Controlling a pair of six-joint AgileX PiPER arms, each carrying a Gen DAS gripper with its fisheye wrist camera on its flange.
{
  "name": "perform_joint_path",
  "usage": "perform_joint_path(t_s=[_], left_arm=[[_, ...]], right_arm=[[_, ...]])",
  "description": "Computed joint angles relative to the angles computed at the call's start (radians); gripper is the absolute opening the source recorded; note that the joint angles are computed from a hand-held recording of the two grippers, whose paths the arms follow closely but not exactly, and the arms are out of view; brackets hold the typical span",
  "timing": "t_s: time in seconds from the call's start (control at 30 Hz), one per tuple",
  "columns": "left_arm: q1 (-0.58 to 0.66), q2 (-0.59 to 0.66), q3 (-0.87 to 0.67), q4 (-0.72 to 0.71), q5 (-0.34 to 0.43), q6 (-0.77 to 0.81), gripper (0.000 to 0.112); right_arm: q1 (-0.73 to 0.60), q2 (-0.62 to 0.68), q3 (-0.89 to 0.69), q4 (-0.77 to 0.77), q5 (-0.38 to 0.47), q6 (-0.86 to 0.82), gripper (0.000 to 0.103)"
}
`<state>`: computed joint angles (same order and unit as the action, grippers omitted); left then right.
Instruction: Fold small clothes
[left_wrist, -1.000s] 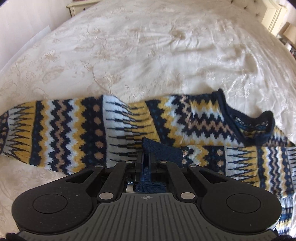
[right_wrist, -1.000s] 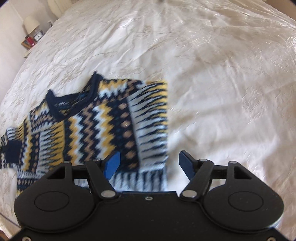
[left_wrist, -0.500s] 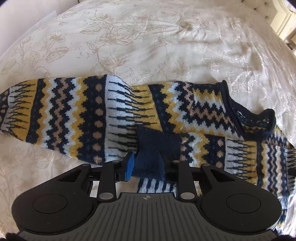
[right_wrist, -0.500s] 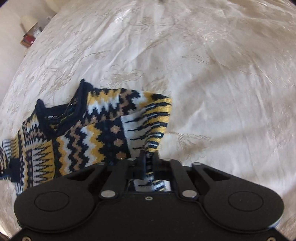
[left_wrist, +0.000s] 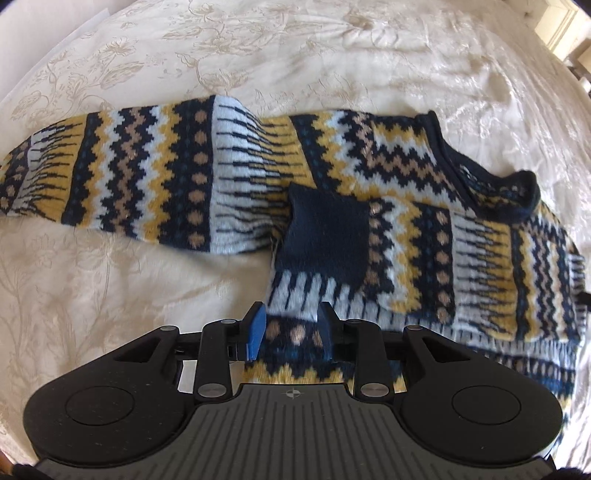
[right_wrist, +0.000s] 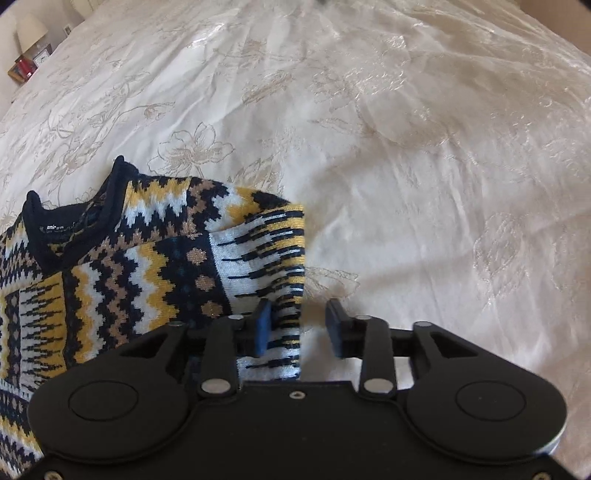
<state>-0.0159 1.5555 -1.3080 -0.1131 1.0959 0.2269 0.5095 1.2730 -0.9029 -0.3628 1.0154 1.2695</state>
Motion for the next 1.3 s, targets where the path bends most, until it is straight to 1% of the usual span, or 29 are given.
perform_joint_path(t_s=[0.07,0.13,0.23,0.3,0.33,0.4,0.43,0.53,0.6,0.67,0.8,0.87,0.97,1.07,1.17,1.3], left_arm=[[-0.004,-0.027,0.036,0.007,-0.002,0.006,0.030],[-0.010,-0.052,0.082,0.019,-0.007,0.015,0.031],[-0.019,-0.083,0.157,0.054,-0.017,0.021,0.031],[-0.029,-0.102,0.212,0.089,-0.031,0.015,0.032],[-0.033,-0.117,0.238,0.102,-0.043,0.013,0.032],[-0.049,-0.146,0.267,0.125,-0.056,0.003,0.033],[-0.056,-0.160,0.272,0.131,-0.056,-0.005,0.033],[-0.062,-0.207,0.278,0.097,-0.032,-0.008,0.033],[-0.071,-0.245,0.286,0.059,-0.015,0.001,0.033],[-0.106,-0.287,0.302,0.037,-0.007,-0.007,0.033],[-0.196,-0.337,0.343,-0.007,-0.013,-0.046,0.033],[-0.252,-0.348,0.368,-0.007,-0.027,-0.074,0.033],[-0.365,-0.340,0.415,0.060,-0.064,-0.139,0.035],[-0.440,-0.322,0.464,0.134,-0.068,-0.195,0.036],[-0.478,-0.348,0.510,0.170,-0.108,-0.212,0.037],[-0.509,-0.337,0.501,0.189,-0.102,-0.248,0.037]], right_arm=[[0.050,-0.025,-0.009,-0.032,0.027,0.017,0.052],[0.093,-0.044,-0.013,-0.037,0.033,0.010,0.059],[0.128,-0.038,0.001,-0.006,0.035,0.004,0.059],[0.136,-0.036,0.039,0.038,0.043,0.023,0.060],[0.132,-0.046,0.067,0.053,0.028,0.035,0.061],[0.155,-0.073,0.088,0.050,0.031,0.082,0.062],[0.175,-0.080,0.081,0.038,0.051,0.097,0.063],[0.267,-0.100,0.048,-0.025,0.114,0.142,0.065],[0.337,-0.116,0.030,-0.054,0.135,0.168,0.065],[0.413,-0.121,0.010,-0.076,0.149,0.199,0.065],[0.526,-0.098,-0.031,-0.082,0.117,0.211,0.066],[0.563,-0.078,-0.037,-0.069,0.079,0.206,0.066],[0.604,-0.040,-0.034,-0.032,0.028,0.202,0.066],[0.624,0.010,-0.022,0.035,-0.002,0.170,0.068],[0.668,0.039,-0.008,0.034,-0.003,0.158,0.069],[0.700,0.049,-0.017,0.026,0.018,0.139,0.070]])
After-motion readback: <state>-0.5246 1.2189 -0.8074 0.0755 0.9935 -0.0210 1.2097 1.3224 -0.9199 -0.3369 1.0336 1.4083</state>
